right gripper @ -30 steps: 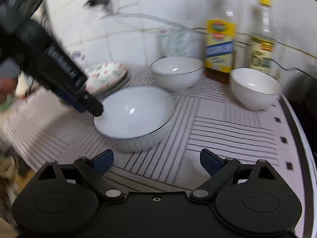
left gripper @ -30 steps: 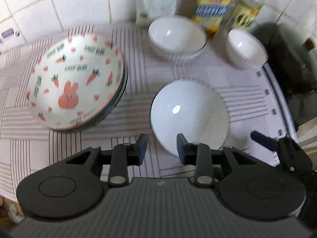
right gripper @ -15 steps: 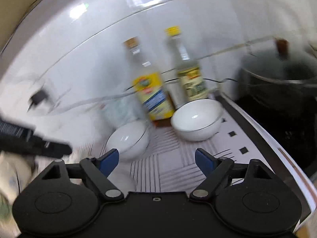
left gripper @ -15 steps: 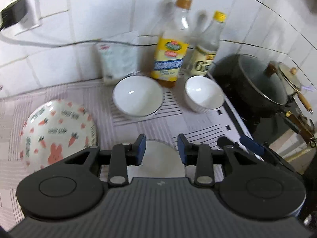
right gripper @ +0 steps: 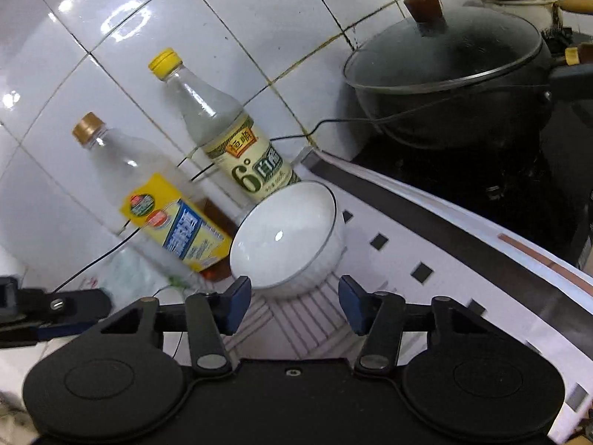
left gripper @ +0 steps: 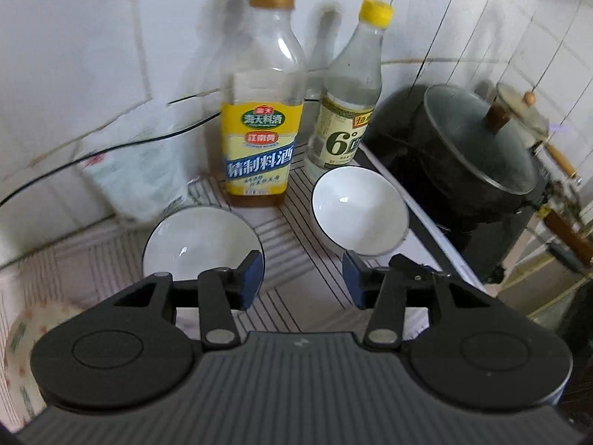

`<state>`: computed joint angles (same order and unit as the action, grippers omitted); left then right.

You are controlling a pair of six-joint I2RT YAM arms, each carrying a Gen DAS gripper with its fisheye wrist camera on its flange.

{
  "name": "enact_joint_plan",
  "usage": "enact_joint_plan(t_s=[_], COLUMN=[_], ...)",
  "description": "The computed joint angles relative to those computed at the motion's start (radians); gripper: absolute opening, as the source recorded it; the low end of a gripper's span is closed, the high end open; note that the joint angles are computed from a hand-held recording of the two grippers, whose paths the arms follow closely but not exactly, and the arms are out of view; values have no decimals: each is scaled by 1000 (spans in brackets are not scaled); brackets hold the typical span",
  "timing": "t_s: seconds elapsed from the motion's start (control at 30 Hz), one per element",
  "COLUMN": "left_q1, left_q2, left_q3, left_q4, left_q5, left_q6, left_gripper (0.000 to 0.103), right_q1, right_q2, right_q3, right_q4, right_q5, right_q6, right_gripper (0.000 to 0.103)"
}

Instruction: Organize plates and bowls

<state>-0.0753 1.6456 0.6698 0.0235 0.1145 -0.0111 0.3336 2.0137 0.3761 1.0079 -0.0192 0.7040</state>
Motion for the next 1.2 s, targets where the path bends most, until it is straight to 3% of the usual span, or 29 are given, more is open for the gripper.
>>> enact_joint_plan(t_s=[0.07, 0.2, 0.27, 0.33, 0.4, 0.47, 0.67, 0.77, 0.87, 0.9, 0.97, 1.03, 1.1, 1.2], left_q1=[-25, -52, -60, -63, -65, -64, -53, -66, -69, -63, -59, -37, -16, -31], left_q2=[87, 157, 216, 276, 346, 419, 516, 543, 561, 559, 559, 566, 571, 565], left_q3=[91, 155, 195, 239, 303, 387, 497, 484, 492, 489, 473, 464, 462, 431], left_q4=[-60, -58, -39, -35, -57, -97, -123, -58, -73, -82, -76, -70, -72, -34], left_q5=[-23, -13, -17, -22, -25, -57, -35, -61, -63, -41, -17, 61, 132, 93], left_q6=[18, 46, 50, 47, 59, 104, 179, 194, 167, 165, 171, 142, 75, 67], left_gripper=[47, 56, 58, 59, 59, 59, 59, 59, 57, 55, 42, 21, 15, 14], right_q1=[6, 3, -18, -38, -40, -25, -39, -40, -58, -70, -89, -72, -9, 30], right_q2=[13, 49, 78, 105, 109, 103, 121, 131, 141, 146, 169, 188, 186, 175], right_q3=[18, 123, 179, 224, 235, 230, 296, 332, 345, 344, 356, 354, 358, 348], right_q4=[-5, -125, -181, -220, -225, -208, -303, -370, -383, -376, -374, -343, -355, -358], right_q5=[32, 100, 72, 46, 76, 140, 129, 152, 115, 86, 32, 52, 159, 209], right_q6=[4, -6, -29, -61, -95, -145, -272, -269, -261, -253, -224, -236, -323, -340], right_gripper=[57, 55, 49, 33, 23, 23, 20, 33, 35, 35, 35, 26, 18, 19])
